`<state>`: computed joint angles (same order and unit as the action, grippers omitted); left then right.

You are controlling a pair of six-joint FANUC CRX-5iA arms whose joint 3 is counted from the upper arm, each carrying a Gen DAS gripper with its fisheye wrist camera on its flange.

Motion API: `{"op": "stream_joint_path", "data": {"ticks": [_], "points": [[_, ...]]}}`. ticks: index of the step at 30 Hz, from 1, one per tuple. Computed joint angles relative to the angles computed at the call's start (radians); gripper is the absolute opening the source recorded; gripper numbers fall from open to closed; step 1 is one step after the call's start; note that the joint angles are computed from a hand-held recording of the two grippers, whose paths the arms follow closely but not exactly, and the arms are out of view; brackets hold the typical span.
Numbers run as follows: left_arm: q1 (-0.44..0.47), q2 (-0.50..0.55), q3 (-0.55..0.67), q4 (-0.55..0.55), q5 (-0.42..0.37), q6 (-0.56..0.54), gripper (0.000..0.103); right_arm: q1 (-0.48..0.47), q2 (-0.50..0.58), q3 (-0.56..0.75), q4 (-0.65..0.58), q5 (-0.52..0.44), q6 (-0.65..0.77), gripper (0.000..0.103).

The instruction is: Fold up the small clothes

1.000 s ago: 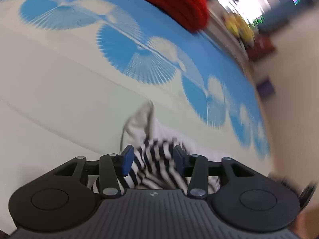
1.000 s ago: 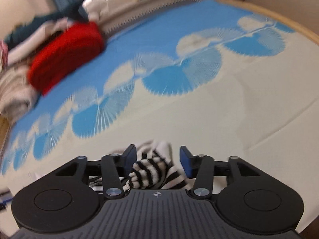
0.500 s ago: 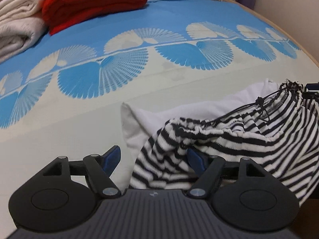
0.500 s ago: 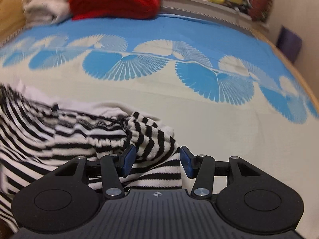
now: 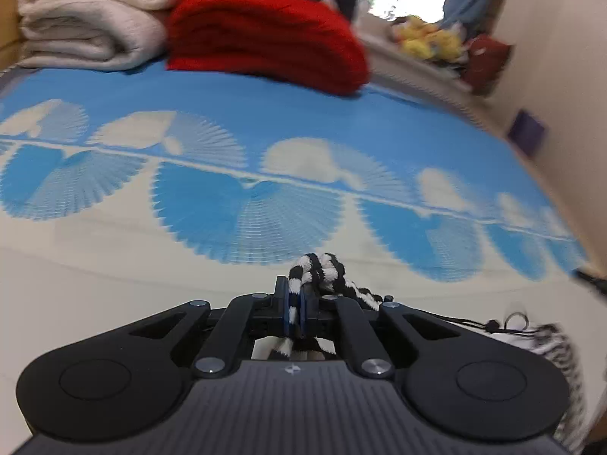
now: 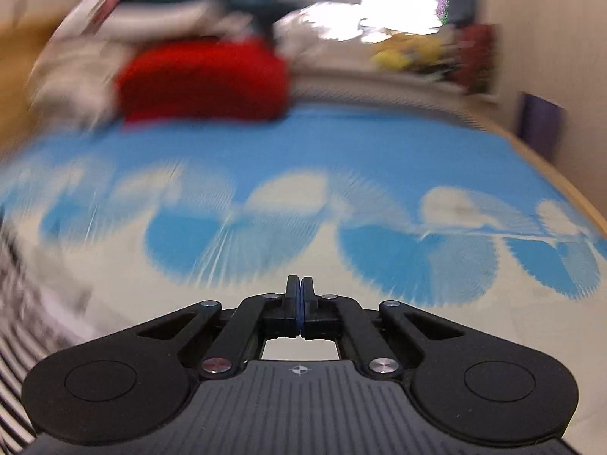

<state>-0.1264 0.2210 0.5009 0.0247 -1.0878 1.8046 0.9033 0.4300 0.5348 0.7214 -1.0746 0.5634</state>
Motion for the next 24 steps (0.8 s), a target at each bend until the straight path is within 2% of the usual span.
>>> {"op": "stream_joint_path", "data": {"ticks": [2,4,6,7,8,9,10,13,17,23,24], "points": [[-0.023,0.073,0.1,-0.047,-0.112,-0.012,0.005,-0.017,0.047,0.101,-0.083,-0.07,0.027,0.0],[-0.034,0.141,0.187,-0.067,-0.227,-0.012,0.008,-0.045,0.079,0.218,-0.265,-0.127,0.104,0.003],[-0.018,0.174,0.216,-0.033,-0.284,-0.007,0.01,-0.063,0.073,0.265,-0.41,-0.129,0.209,0.008],[-0.006,0.174,0.208,-0.007,-0.288,-0.011,0.017,-0.06,0.064,0.264,-0.433,-0.121,0.267,0.023],[0.005,0.165,0.191,0.013,-0.279,-0.019,0.023,-0.051,0.05,0.249,-0.433,-0.109,0.321,0.031],[0.009,0.16,0.187,0.019,-0.278,-0.024,0.038,-0.044,0.032,0.229,-0.438,-0.099,0.375,0.046],[0.011,0.155,0.184,0.017,-0.281,-0.03,0.049,-0.044,0.016,0.222,-0.475,-0.102,0.439,0.051],[0.021,0.148,0.186,0.019,-0.298,-0.049,0.051,-0.062,0.008,0.25,-0.581,-0.175,0.569,0.051],[0.031,0.135,0.171,0.033,-0.301,-0.044,0.051,-0.059,0.028,0.283,-0.614,-0.277,0.635,0.051],[0.009,0.144,0.181,0.02,-0.288,-0.066,0.051,-0.025,0.087,0.304,-0.515,-0.32,0.675,0.049],[0.004,0.147,0.185,0.013,-0.287,-0.067,0.05,-0.018,0.096,0.31,-0.5,-0.322,0.682,0.039]]}}
